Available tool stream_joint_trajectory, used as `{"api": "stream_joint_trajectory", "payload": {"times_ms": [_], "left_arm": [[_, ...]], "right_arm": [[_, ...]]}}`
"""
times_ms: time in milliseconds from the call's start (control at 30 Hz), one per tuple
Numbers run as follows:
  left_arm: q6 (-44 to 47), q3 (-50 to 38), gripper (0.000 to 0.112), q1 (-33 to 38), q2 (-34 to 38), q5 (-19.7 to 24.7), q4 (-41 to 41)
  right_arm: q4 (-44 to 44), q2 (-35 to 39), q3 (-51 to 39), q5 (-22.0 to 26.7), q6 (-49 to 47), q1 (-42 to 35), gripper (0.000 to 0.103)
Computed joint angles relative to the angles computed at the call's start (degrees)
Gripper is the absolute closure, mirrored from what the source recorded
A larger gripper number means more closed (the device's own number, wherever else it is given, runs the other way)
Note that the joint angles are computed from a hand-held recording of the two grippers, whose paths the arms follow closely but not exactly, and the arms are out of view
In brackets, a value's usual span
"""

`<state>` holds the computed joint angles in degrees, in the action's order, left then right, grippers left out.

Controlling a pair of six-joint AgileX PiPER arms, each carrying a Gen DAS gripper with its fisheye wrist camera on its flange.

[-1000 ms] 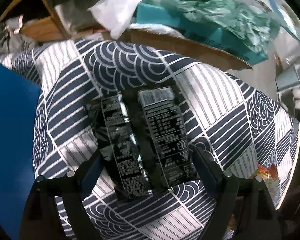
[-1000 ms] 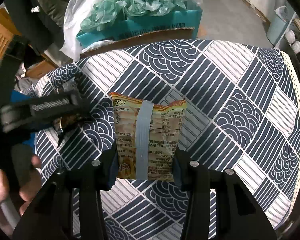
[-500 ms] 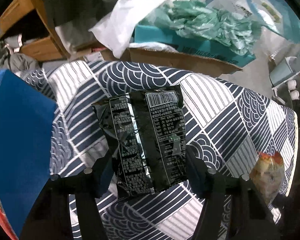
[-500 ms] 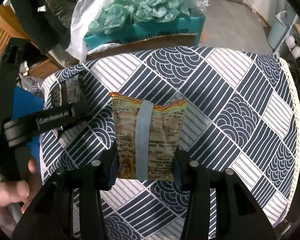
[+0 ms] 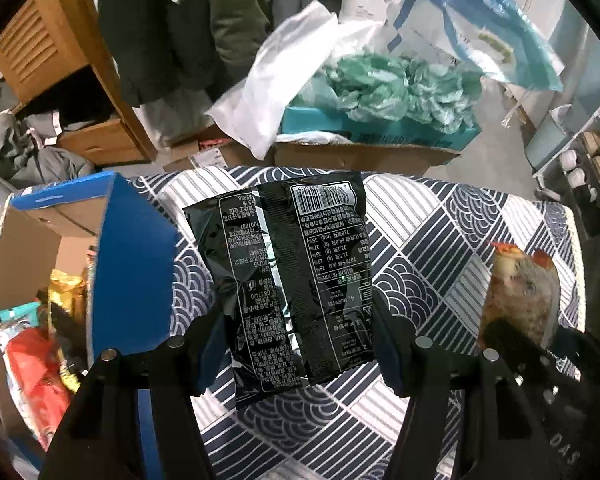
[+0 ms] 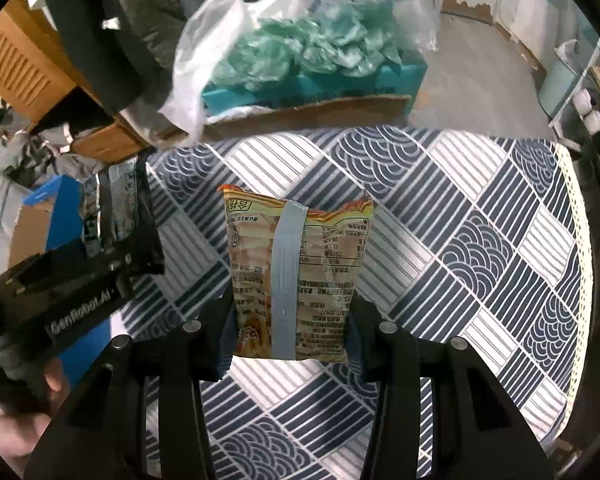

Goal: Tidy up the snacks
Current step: 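Lift both held snacks and carry them over the cardboard box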

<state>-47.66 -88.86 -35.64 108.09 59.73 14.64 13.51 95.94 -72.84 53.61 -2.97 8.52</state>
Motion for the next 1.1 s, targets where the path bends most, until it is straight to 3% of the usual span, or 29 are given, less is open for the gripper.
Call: {"api": "stream_joint_trajectory", "payload": {"times_ms": [633, 1100], "left_arm": [[-1.18, 12.51, 0.047, 1.34, -19.21, 2.17, 6.31], [3.72, 21.60, 0.047, 11.64, -32.42, 1.29, 2.92]], "right_arm": [[-3.04, -3.77, -6.78, 3.48, 7.14, 11.69, 0.059], [-6.02, -0.24, -14.60, 5.03, 12.69, 22.71, 0.059]]}}
